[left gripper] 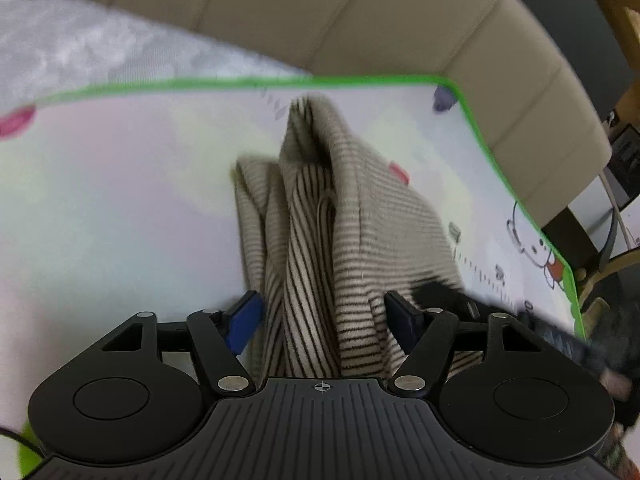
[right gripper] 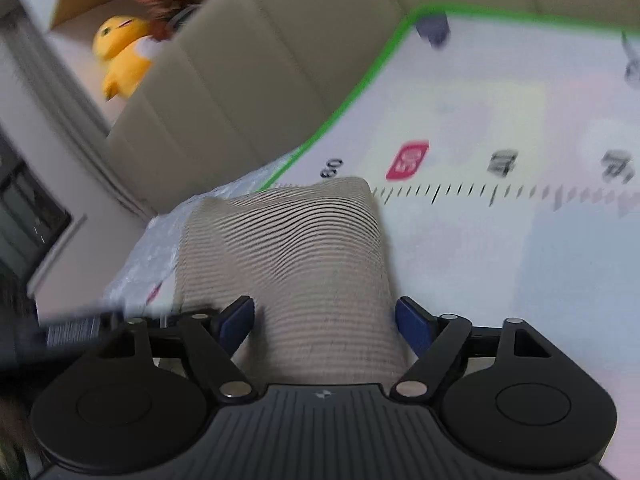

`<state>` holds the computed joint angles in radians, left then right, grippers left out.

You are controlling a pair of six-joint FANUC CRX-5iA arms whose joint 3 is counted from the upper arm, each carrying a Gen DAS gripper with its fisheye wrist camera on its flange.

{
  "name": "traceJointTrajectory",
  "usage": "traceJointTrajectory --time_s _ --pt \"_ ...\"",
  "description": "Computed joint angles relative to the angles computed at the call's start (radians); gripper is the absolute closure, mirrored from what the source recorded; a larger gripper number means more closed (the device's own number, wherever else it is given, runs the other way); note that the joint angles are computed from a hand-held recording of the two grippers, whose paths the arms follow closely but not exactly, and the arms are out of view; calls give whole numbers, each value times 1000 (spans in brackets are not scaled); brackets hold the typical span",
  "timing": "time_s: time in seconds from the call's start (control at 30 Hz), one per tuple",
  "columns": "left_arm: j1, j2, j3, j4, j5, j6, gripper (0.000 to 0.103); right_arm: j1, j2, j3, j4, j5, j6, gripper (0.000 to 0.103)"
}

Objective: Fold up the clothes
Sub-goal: 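Release the folded shirt and withdraw both grippers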

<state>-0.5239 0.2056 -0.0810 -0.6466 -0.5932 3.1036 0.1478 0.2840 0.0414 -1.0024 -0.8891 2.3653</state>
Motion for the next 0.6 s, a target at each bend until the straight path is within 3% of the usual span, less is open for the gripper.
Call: traceJointTrajectory --time_s 0.03,0.1,0.17,0.2,0.27,0.33,0.37,0.4,0.5,0.6 --pt "-15 0 11 -32 -26 10 36 22 -25 -30 56 38 -3 12" --pt "-3 20 18 8 -36 -27 32 84 -51 -80 199 126 -82 5" --pt "15 43 12 61 -7 -38 27 87 -49 -87 217 138 -141 2" --pt "2 49 20 30 -19 7 26 87 -61 -95 225 146 -167 2" --pt "-57 63 66 -69 -111 78 26 89 -104 -128 241 174 -203 1" --pt "-134 90 131 -151 -263 101 25 55 -171 -178 192 173 -137 0" --pt "-168 108 168 -174 -343 100 19 25 -200 -199 160 153 -95 0" --pt "-202 129 210 -181 -432 85 10 -8 -225 -219 132 129 -58 0" --pt "-277 158 296 -176 -596 66 7 -89 -292 -289 88 107 30 0" --pt "-381 199 388 -221 -754 173 0 -120 -316 -344 114 145 50 0"
